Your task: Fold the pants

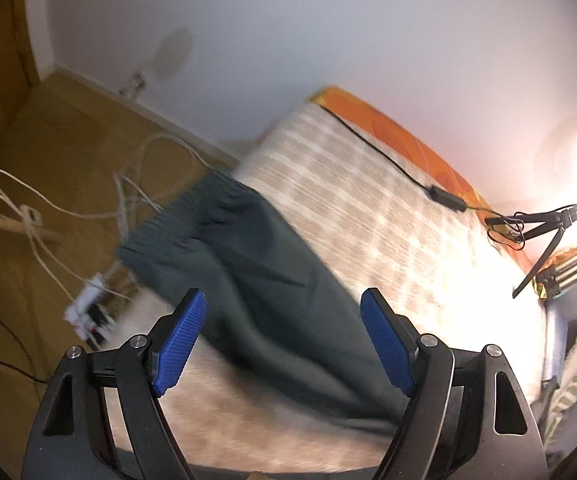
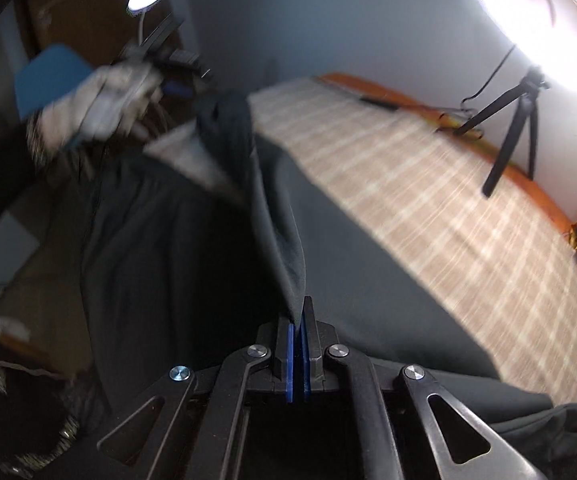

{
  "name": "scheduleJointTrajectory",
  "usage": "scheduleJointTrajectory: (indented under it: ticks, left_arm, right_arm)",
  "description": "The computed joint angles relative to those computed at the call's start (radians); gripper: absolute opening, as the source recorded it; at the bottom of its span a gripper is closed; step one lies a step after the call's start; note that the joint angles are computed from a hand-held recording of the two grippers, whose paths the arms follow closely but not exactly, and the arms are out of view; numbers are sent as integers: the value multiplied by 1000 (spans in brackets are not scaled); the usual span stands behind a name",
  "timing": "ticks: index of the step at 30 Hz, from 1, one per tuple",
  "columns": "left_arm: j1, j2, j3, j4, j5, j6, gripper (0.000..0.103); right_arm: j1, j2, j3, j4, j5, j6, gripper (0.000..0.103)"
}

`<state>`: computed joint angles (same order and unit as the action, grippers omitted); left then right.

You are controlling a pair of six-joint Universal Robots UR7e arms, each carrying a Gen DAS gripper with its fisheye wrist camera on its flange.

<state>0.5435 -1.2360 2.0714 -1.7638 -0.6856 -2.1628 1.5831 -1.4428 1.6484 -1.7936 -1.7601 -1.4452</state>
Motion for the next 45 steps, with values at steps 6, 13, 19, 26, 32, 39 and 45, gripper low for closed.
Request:
scheduleJointTrajectory:
  ticks: [6,13,19,26,32,39,45]
  left_arm:
    - [125,94,-86,-76,-68,98,80]
    - [147,127,-117,36,-48,-10,69]
    - [85,81,-47,118,13,-149,4]
    - [-69,28,-24,326,59,-328,2]
    - [-172,4,-14,412,33,-394,2]
    - [-396,64,39,450,-56,-652,2]
    - [-540,170,124,240,-198,-763,2]
  right_arm:
    - [-9,-8,38,-40,-23,-21,0]
    - [-10,-22,44,-60,5,-27,0]
    - [-13,-26,56,-102,23,-10,0]
    - [-11,-45,48,-135,91,23,0]
    - [-10,-75,37,-104,103,15,0]
    - [-47,-160,46,1,67,-85,0]
    - [-140,-227,80,102,-2,-108,0]
